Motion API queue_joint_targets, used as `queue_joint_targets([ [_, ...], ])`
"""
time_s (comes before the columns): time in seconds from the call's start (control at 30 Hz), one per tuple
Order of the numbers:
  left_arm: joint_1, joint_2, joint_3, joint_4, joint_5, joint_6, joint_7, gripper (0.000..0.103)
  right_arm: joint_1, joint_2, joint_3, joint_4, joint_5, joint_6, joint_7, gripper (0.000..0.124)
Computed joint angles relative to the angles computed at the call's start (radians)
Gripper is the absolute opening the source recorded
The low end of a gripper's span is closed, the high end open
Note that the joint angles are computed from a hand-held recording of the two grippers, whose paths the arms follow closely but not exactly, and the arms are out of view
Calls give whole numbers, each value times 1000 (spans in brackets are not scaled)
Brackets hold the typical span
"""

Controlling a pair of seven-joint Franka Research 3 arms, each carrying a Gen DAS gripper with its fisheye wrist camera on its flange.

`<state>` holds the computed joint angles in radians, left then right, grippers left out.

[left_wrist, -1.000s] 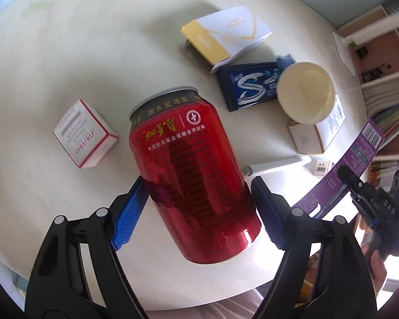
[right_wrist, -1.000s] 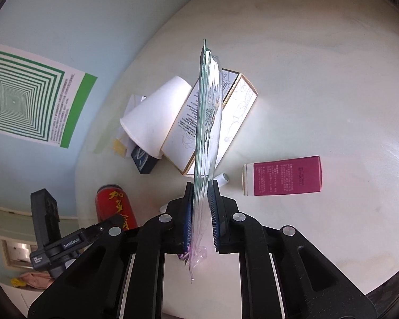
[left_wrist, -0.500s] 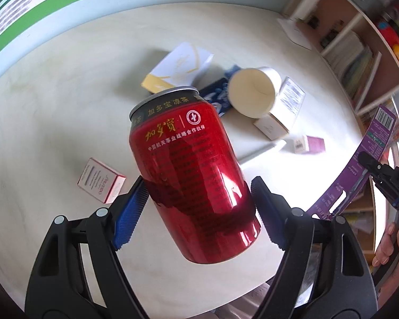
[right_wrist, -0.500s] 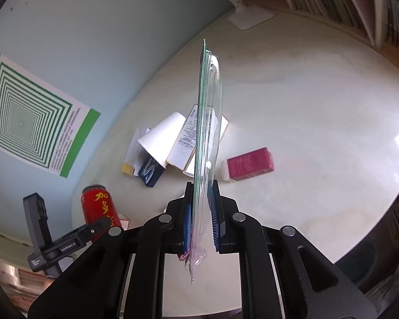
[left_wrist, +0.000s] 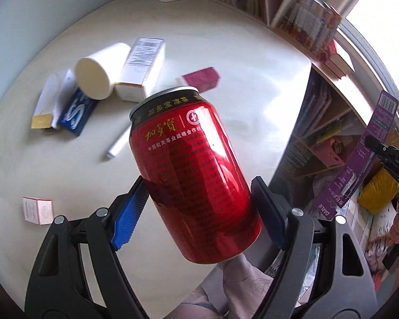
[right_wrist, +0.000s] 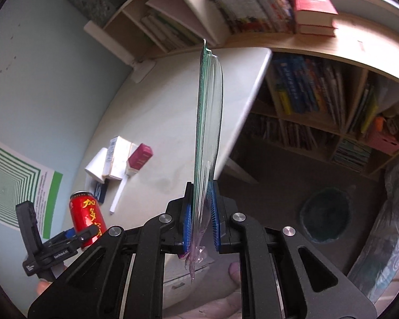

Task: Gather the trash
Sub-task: 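Lift the red can and purple box and carry them toward the wastebasket, then open both tools over the teal wastebasket to drop can and box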

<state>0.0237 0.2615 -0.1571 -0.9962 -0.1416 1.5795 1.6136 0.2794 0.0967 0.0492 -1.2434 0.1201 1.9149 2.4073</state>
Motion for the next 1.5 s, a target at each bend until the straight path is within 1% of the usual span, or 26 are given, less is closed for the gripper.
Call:
queue_joint_targets([
  [0.1, -57, -1, -32, -12, 13, 9, -7, 76, -33, -127, -20, -173, 9, 26, -7, 14],
  [0.27, -177, 34, -82, -4, 43, -2, -19, 76, -113, -308, -46, -428, 29, 54, -38, 13],
  [0.37, -248, 80, -103, 10, 67, -9, -17, 76, -158, -381, -57, -551, 34, 53, -74, 14],
  [0.43, -290, 112, -114, 12, 78, -5, -19, 76, -185, -425, -68, -639, 48, 68, -108, 13],
  [0.5, -322, 132, -124, -15, 83, 28, -7, 76, -211, -460, -75, -723, 61, 92, -132, 13],
  [0.6, -368, 165, -132, -52, 104, 82, 10, 76, -244, -504, -87, -862, 85, 161, -176, 13],
  [0.67, -392, 197, -136, -74, 118, 118, 24, 76, -261, -516, -91, -950, 100, 216, -208, 13],
  [0.77, -429, 268, -141, -76, 138, 149, 35, 76, -277, -533, -106, -1099, 163, 367, -257, 13],
  [0.8, -440, 285, -139, -90, 150, 171, 42, 76, -282, -536, -108, -1145, 181, 411, -269, 14],
  [0.93, -451, 339, -148, -153, 161, 259, 105, 76, -301, -506, -108, -1258, 207, 510, -310, 14],
  [1.0, -456, 383, -153, -166, 151, 292, 112, 76, -308, -487, -108, -1308, 214, 558, -328, 14],
  [1.07, -472, 403, -152, -216, 183, 360, 146, 76, -306, -469, -114, -1359, 244, 621, -351, 14],
  [1.17, -485, 449, -157, -228, 196, 388, 173, 76, -294, -430, -126, -1402, 297, 680, -388, 14],
  [1.23, -495, 461, -151, -251, 215, 422, 174, 76, -280, -407, -134, -1427, 343, 729, -423, 14],
  [1.3, -512, 474, -138, -263, 249, 439, 161, 76, -269, -381, -142, -1436, 386, 753, -456, 19],
  [1.33, -524, 478, -126, -269, 275, 448, 147, 82, -262, -370, -150, -1439, 414, 756, -479, 24],
  [1.37, -537, 483, -116, -272, 300, 454, 130, 88, -262, -369, -147, -1439, 422, 752, -482, 42],
  [1.4, -541, 498, -116, -268, 310, 464, 124, 88, -270, -364, -143, -1443, 415, 758, -484, 53],
  [1.43, -538, 500, -118, -273, 312, 466, 122, 88, -279, -367, -136, -1449, 404, 765, -476, 54],
  [1.5, -536, 519, -122, -250, 312, 432, 122, 88, -271, -375, -148, -1459, 437, 767, -510, 55],
])
